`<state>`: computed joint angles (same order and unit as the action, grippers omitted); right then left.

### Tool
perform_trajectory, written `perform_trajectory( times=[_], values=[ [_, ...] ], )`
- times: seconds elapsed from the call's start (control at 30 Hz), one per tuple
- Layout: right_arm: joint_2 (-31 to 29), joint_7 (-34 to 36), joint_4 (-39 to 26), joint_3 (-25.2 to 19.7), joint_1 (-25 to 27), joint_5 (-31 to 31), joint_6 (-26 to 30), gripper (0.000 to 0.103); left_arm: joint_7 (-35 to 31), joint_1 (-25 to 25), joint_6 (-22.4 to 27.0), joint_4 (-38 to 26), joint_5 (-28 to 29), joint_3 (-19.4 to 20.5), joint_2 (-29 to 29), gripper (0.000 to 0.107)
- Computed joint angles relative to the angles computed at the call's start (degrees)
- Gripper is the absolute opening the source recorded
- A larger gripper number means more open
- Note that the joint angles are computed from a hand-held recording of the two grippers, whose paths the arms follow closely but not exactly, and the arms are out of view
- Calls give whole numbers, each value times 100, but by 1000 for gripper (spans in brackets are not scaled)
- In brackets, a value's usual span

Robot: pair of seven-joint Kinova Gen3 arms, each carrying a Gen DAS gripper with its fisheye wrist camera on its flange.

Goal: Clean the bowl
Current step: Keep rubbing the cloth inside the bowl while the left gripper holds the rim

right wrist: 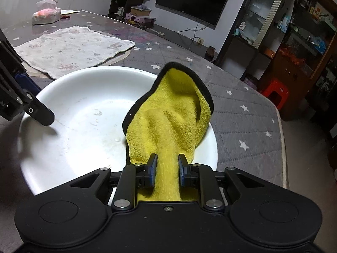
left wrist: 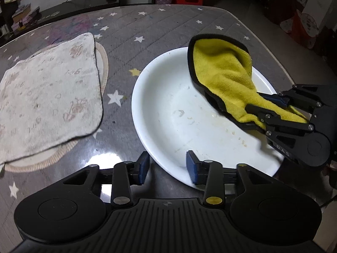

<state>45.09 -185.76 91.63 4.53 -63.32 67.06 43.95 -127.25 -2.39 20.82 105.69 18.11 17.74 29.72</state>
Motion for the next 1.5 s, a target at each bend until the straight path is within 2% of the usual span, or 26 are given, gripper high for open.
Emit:
perform_trajectory(
  times=[0.23,0.47,0.83,1.07,1.5],
  values=[
    [-133,-67,111,-95,-121,-25,20,22,81,-41,-154,198,138,93,-58,44],
    [-289,-129,240,-210,-252,73,103,22,103,-79,-253,222,95,138,-41,37],
    [-205,-93,257,-290,-255,171,609,21,-122,-133,-222,92,-63,188,44,34],
    [-51,-151,167,-249,-171,317,749,21,-162,14,-215,-37,-218,75,97,33],
    [90,-396,62,-142,86,529,511,21,66,377,66,-632,-543,-260,348,30]
  ],
)
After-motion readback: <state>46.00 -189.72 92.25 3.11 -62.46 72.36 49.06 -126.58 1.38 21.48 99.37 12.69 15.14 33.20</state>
